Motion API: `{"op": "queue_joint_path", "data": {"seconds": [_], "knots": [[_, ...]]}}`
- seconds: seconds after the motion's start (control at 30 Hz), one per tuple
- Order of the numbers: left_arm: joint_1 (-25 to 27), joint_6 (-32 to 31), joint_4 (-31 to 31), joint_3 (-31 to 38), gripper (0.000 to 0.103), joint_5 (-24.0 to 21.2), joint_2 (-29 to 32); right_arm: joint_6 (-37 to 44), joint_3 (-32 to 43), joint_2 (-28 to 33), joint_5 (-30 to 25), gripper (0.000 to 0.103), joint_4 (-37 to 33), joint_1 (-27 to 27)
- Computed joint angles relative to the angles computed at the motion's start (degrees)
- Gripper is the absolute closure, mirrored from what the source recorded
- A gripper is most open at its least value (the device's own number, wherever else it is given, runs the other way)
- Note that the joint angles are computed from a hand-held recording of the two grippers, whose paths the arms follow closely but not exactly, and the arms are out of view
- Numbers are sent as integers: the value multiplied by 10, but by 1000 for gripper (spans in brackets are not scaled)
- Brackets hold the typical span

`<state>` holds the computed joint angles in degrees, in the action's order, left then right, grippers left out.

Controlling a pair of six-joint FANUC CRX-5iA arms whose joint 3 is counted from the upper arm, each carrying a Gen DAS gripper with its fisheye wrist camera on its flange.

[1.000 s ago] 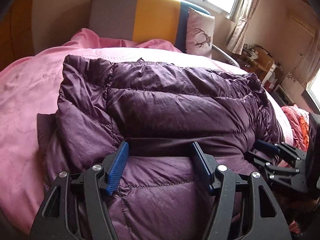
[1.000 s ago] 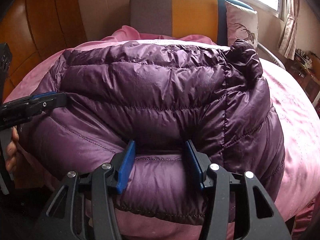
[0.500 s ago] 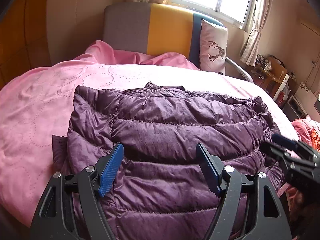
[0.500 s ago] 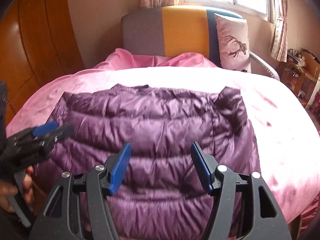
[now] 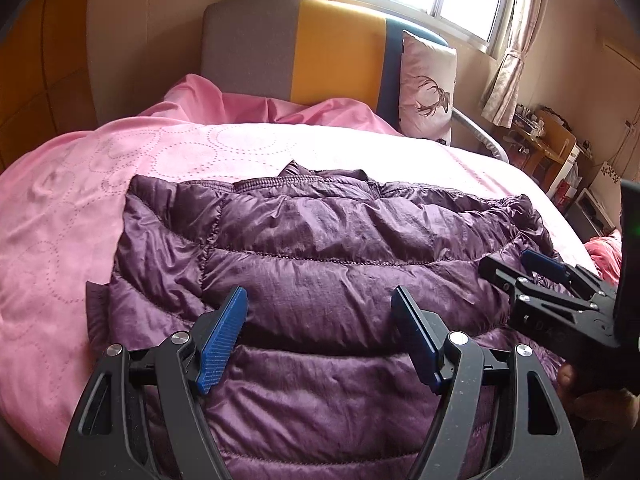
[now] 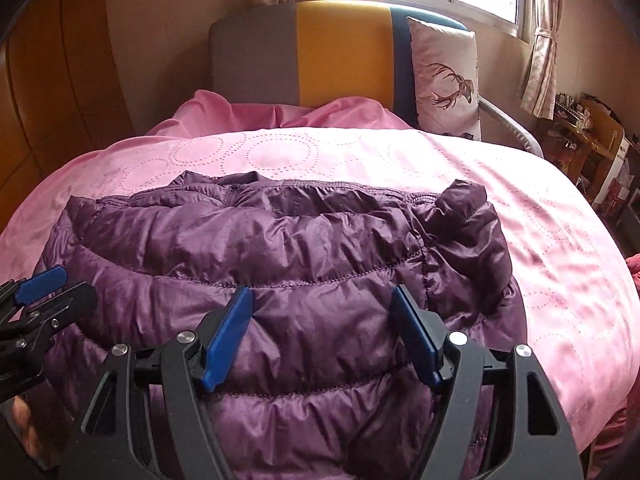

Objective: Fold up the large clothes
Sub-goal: 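Press and smooth the jacket body with both open grippers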

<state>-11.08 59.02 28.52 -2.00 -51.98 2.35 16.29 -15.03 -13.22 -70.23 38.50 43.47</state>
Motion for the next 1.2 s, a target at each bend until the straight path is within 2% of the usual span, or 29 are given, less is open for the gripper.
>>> {"op": "queue_joint_path", "data": {"seconds": [0.3, 0.43, 0.53, 0.63, 0.73, 0.83, 0.93, 0.97, 1.07, 1.13, 1.2], "knots": [[-26, 47, -41, 39, 30, -5, 36, -12, -28, -3, 30, 22, -4, -20], [-38, 74, -68, 53, 22, -3, 56, -25, -41, -2, 37, 21, 3, -20], [-47, 71, -80, 35, 20, 32, 57, -33, -50, -3, 48, 21, 6, -22], [-49, 37, -57, -1, 20, 80, 55, -32, -51, -6, 53, 21, 0, -23], [-50, 35, -58, -1, 20, 85, 58, -13, -42, -18, 48, 21, -21, -23], [-49, 31, -56, -5, 20, 87, 56, -35, -56, -62, 40, 21, -17, -16], [-51, 33, -60, -7, 20, 90, 52, -105, -88, -125, -14, 19, 20, 13], [-52, 37, -65, -6, 20, 90, 50, -129, -97, -145, -38, 14, 26, 23], [-55, 68, -91, -2, 20, 88, 33, -183, -127, -206, -104, 11, 19, 44], [-53, 82, -98, -12, 20, 96, 15, -219, -152, -260, -101, 10, -10, 52], [-47, 86, -91, -33, 20, 102, -11, -277, -200, -335, -55, 8, -26, 66]]}}
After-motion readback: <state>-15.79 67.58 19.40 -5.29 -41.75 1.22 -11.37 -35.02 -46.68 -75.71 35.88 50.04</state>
